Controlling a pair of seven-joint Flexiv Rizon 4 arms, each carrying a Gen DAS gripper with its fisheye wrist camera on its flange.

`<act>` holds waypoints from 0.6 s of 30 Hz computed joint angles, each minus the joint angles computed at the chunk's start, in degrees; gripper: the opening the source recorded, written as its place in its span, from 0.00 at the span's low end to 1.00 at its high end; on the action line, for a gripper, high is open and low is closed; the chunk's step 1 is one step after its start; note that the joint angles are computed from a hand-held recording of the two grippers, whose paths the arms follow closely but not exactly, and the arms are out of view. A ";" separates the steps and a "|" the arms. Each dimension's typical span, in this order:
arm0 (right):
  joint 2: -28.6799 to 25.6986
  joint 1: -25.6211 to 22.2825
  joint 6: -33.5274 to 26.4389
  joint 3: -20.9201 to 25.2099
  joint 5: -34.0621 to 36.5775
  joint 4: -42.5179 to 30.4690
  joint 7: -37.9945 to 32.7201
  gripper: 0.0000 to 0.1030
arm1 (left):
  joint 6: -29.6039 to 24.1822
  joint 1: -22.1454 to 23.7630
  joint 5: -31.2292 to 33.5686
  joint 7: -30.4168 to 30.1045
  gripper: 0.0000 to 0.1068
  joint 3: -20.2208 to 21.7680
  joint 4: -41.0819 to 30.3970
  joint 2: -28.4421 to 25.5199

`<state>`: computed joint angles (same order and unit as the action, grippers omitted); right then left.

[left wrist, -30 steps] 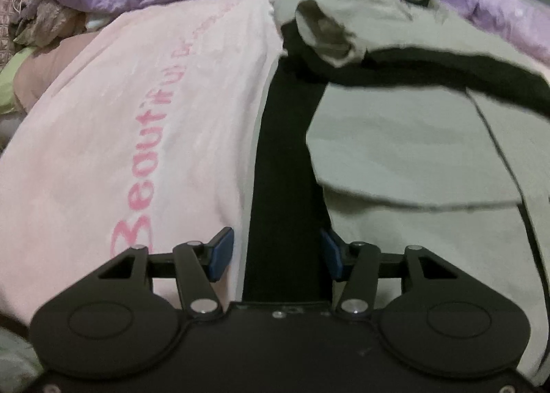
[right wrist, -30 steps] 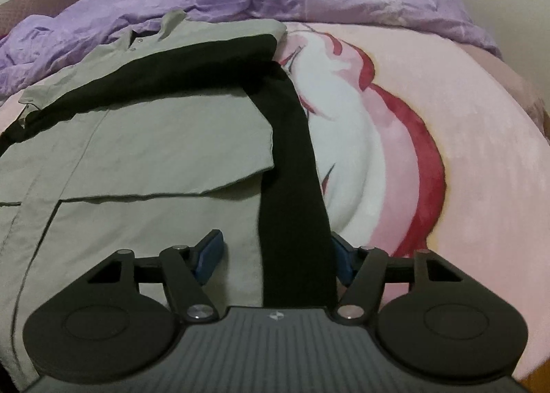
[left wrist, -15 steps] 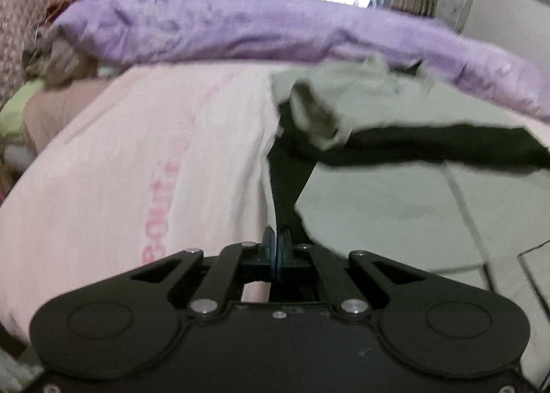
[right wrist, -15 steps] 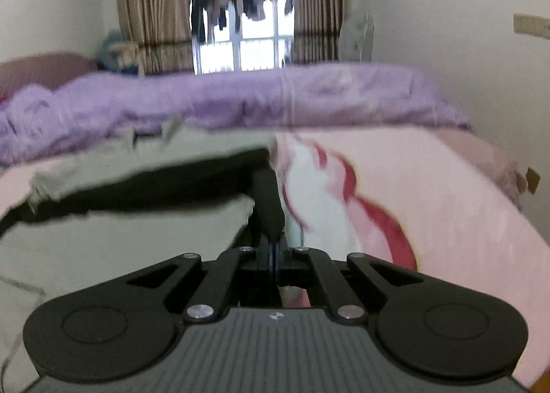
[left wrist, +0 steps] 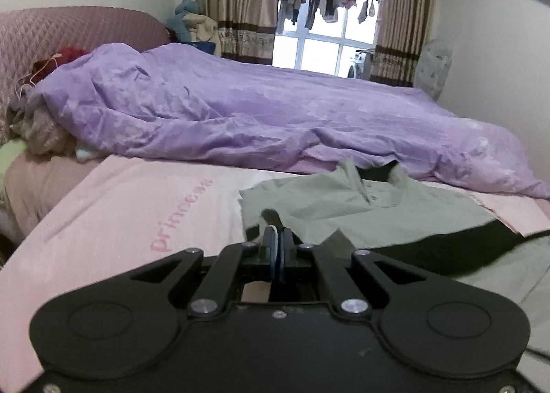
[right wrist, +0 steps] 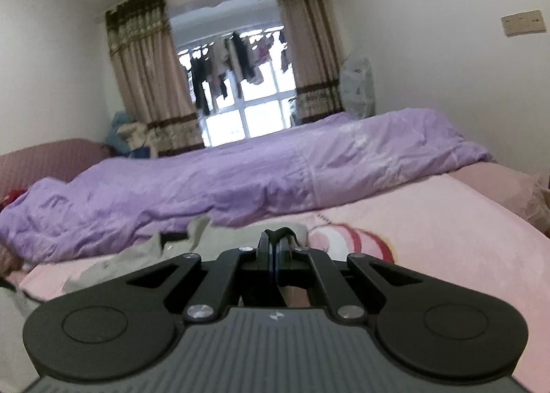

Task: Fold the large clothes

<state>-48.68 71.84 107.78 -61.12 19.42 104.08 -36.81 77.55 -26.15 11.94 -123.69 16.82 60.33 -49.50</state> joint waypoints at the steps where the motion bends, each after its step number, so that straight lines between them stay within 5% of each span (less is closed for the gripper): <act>1: -1.83 -0.16 -2.08 -1.05 0.57 -1.38 1.22 0.01 | -1.07 0.31 -0.50 -0.13 0.03 -0.02 -1.19 -0.83; 10: -13.74 -4.30 -15.99 -3.43 -5.95 -11.25 14.93 0.01 | -11.75 4.49 -3.52 -0.04 0.03 -2.72 -12.83 -10.50; 18: -12.78 -12.30 -21.68 6.23 -16.38 -17.37 15.44 0.01 | -19.78 7.76 -3.18 2.22 0.06 -5.62 -25.01 -19.87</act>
<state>-61.47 59.54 86.10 -54.89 3.04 86.71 -21.37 57.77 -18.38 8.76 -121.47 11.20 35.32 -69.37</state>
